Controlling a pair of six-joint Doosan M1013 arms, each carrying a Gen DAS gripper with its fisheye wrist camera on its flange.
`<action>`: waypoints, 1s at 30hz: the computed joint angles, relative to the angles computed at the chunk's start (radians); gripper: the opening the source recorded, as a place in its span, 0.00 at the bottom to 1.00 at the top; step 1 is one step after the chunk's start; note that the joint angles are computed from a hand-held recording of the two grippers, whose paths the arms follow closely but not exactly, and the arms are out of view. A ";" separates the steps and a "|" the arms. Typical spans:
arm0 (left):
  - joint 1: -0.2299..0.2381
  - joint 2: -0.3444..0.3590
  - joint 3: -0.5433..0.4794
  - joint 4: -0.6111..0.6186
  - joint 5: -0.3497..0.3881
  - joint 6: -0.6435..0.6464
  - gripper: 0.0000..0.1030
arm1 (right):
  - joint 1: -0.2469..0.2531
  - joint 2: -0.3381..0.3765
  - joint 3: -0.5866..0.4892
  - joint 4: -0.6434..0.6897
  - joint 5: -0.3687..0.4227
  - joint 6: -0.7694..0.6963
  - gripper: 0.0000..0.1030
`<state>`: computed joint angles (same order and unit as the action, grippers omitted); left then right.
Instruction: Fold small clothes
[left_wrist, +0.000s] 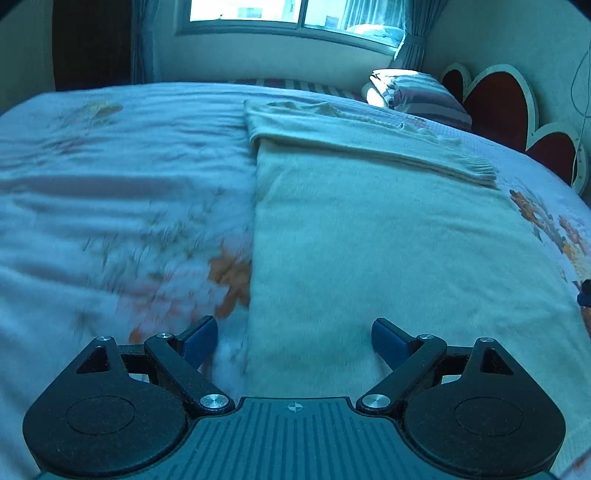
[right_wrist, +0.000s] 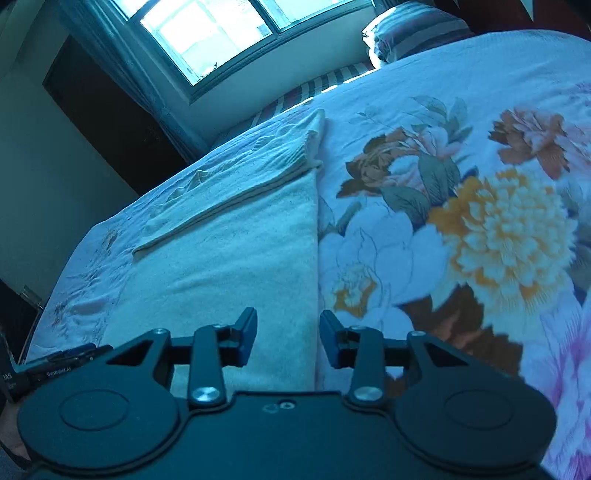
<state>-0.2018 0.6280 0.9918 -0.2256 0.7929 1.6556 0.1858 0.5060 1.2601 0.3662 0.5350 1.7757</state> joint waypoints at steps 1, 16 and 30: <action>0.015 -0.040 0.070 -0.065 -0.031 0.055 0.87 | -0.001 -0.021 0.035 0.023 -0.004 0.001 0.39; 0.145 -0.160 0.357 -0.852 0.088 0.320 1.00 | 0.019 -0.189 0.348 0.542 -0.116 -0.230 0.66; 0.154 -0.103 0.322 -0.931 0.153 0.310 0.42 | -0.008 -0.187 0.406 0.915 -0.102 -0.517 0.41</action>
<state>-0.0476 0.5252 1.3133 -1.1565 0.9460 1.9659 0.1783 0.3191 1.6659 1.2813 0.4333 1.2585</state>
